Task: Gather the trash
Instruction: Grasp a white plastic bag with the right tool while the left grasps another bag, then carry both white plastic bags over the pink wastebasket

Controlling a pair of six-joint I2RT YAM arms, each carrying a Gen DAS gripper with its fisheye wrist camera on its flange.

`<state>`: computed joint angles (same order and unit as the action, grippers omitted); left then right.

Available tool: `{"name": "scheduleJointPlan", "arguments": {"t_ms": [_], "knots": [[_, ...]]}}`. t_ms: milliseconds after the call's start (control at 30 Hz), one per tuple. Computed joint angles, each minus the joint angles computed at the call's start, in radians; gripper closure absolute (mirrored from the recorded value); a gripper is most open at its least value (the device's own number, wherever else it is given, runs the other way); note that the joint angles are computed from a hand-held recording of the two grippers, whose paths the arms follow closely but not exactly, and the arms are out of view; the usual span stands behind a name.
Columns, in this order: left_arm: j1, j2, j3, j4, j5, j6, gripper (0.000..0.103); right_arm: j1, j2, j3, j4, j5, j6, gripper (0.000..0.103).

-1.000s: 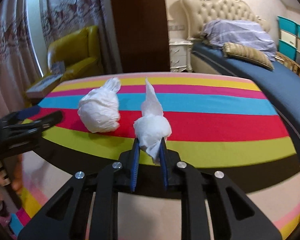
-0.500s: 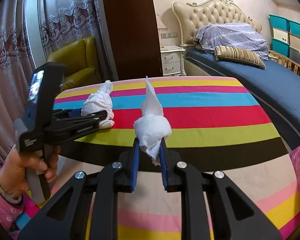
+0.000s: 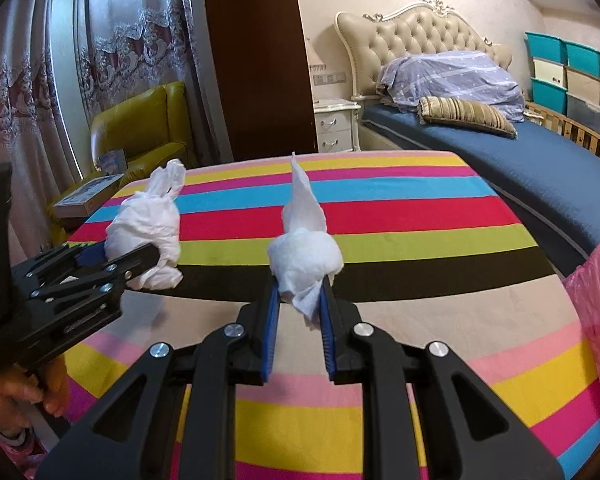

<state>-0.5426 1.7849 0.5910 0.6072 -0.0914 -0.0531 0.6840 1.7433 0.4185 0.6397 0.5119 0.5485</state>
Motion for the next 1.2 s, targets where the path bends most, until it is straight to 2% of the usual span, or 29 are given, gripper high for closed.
{"name": "scheduleJointPlan", "arguments": {"t_ms": [267, 533, 1033, 1200], "knots": [[-0.064, -0.093, -0.152, 0.129, -0.021, -0.03, 0.061, 0.117, -0.067, -0.078, 0.011, 0.12, 0.036, 0.084], [-0.17, -0.137, -0.232, 0.238, -0.12, -0.033, 0.061, 0.243, -0.135, -0.144, 0.012, 0.274, 0.081, 0.084], [-0.224, -0.193, -0.278, 0.264, -0.16, 0.006, 0.061, 0.373, -0.267, -0.24, -0.065, 0.424, 0.156, 0.084], [-0.252, -0.198, -0.275, 0.254, -0.161, 0.021, 0.06, 0.416, -0.343, -0.271, -0.172, 0.475, 0.234, 0.084]]}}
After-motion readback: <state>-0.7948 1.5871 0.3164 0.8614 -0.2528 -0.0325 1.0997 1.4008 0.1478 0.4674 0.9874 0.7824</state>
